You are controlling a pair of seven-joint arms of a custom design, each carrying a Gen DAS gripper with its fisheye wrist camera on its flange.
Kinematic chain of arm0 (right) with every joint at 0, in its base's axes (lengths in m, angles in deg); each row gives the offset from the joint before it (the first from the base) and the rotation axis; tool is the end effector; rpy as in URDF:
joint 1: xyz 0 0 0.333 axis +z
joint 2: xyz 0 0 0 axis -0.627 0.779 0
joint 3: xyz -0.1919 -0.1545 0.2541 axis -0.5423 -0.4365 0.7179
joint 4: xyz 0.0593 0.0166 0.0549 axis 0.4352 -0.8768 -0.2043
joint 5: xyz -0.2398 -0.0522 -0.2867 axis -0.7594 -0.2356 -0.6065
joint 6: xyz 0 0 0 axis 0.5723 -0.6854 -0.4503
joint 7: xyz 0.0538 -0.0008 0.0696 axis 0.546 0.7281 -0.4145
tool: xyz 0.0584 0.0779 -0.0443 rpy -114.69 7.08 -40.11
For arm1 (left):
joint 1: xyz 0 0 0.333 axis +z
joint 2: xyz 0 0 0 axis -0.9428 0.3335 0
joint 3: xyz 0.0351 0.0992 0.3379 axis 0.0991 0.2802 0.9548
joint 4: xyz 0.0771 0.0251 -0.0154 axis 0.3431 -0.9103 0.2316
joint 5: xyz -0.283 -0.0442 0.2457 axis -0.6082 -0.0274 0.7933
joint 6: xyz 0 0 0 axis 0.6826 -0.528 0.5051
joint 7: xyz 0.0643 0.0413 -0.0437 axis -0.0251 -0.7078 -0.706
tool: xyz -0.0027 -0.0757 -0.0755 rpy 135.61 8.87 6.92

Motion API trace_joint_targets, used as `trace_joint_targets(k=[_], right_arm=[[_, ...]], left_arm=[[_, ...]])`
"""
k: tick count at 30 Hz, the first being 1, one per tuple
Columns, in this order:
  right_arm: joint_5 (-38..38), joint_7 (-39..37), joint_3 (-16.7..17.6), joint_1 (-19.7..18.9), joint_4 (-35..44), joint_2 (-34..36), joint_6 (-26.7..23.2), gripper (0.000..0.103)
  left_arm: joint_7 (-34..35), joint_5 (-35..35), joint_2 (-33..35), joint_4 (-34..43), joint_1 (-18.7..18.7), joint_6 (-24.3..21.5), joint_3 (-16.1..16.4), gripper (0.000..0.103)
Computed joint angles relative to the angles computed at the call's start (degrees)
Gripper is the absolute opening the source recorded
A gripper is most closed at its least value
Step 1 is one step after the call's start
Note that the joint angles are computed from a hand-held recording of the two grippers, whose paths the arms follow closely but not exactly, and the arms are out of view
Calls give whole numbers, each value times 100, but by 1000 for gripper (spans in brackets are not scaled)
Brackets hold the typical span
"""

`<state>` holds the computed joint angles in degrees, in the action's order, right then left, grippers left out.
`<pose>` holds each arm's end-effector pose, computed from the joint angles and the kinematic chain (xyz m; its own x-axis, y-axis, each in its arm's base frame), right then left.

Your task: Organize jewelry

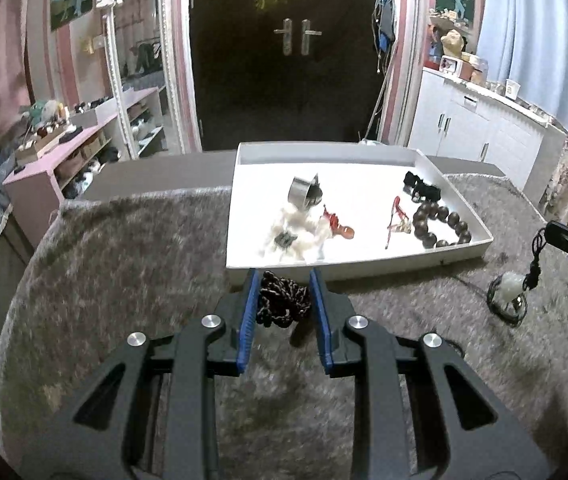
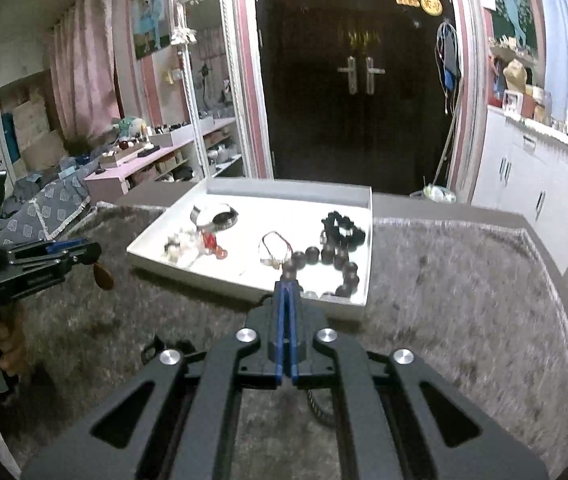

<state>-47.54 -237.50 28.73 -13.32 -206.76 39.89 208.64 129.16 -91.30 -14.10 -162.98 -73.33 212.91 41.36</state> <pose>0.4352 0.3267 0.5322 -0.2648 -0.9595 -0.0963 -0.5225 0.2267 -0.8219 0.5806 -0.0990 0.5197 -0.6283 -0.7764 0.0496 -0.5249 0.3761 -0.7635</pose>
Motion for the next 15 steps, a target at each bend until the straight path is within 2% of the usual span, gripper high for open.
trace_joint_targets(k=[7,15], right_arm=[[-168,-494,-154,-106,442,213,96,1],[-258,-672,-409,-255,872,509,525,1]], left_arm=[[-247,192,298,669,-69,81,-148,24],[-749,603,766,1307,-161,52,-453,24]])
